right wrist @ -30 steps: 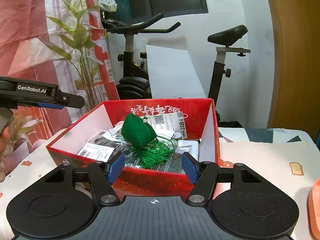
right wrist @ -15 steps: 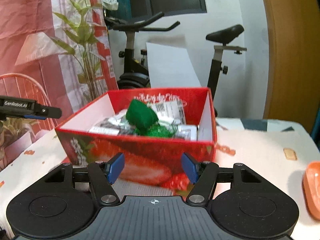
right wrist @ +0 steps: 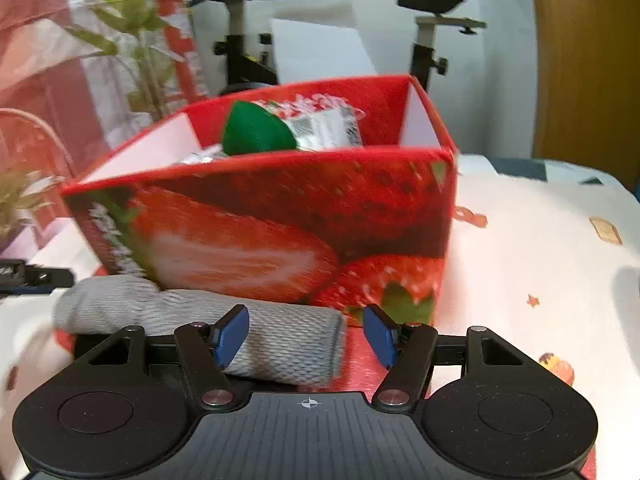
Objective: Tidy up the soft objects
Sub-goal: 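Move both grippers to the grey mesh cloth and close on it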
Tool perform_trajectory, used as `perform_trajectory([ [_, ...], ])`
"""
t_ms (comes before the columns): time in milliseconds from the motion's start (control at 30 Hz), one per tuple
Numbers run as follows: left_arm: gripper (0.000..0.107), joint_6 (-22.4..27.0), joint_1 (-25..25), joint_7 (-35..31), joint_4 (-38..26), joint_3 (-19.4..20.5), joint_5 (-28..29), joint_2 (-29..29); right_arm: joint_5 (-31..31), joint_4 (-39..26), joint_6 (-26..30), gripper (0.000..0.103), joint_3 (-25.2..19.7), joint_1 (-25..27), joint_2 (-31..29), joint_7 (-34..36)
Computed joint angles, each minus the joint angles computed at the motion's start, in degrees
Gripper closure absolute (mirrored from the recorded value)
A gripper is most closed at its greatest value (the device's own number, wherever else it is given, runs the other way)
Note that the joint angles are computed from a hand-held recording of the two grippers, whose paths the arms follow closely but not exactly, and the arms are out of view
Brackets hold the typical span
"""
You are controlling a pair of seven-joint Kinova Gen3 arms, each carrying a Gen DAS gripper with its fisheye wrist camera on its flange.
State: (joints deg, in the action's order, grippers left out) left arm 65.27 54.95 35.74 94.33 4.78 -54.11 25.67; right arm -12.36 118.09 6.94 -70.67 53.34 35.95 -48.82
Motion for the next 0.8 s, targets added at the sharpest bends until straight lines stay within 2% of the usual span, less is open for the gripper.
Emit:
perform_trajectory([
  [100, 0.035, -1.44, -0.44, 1.82, 1.52, -0.29, -0.12, -0.11, -1.40, -0.87, 0.51, 0.043, 3.60, -3.12, 0.09, -2.65],
  [233, 0.032, -6.95, -0.69, 8.25, 5.93, -0.97, -3.16, -1.52, -2.38, -1.13, 1.33, 0.043, 4.91, -4.53, 1.10, -2.62],
  [333, 0.032, -10.06, -1.81, 11.01, 6.97, -0.61, -4.64, -1.53, -2.77, -1.08, 1.19, 0.043, 5.52, -5.36, 1.06, -2.06],
  [500, 0.027, -8.68, -1.25, 9.06, 4.98, -0.65, -4.86, 0.35, -3.18, -1.45, 1.10, 0.041, 6.29, -6.48, 0.91, -1.37],
  [633, 0.027, -6.92, -1.09, 4.91, 2.76, -0.60, -3.40, 1.78, -3.12, -1.27, 0.80, 0.041, 6.34, -6.84, 0.58, -1.32],
  [700, 0.030, -6.79, -0.73, 4.28, 2.38, -0.94, -3.01, 1.95, -3.27, -1.40, 1.17, 0.042, 6.35, -6.96, 0.49, -1.41],
  [800, 0.037, -9.33, -0.46, 6.19, 4.26, -1.48, -3.99, 0.67, -3.65, -1.78, 2.08, 0.044, 6.42, -7.02, 0.49, -0.92],
])
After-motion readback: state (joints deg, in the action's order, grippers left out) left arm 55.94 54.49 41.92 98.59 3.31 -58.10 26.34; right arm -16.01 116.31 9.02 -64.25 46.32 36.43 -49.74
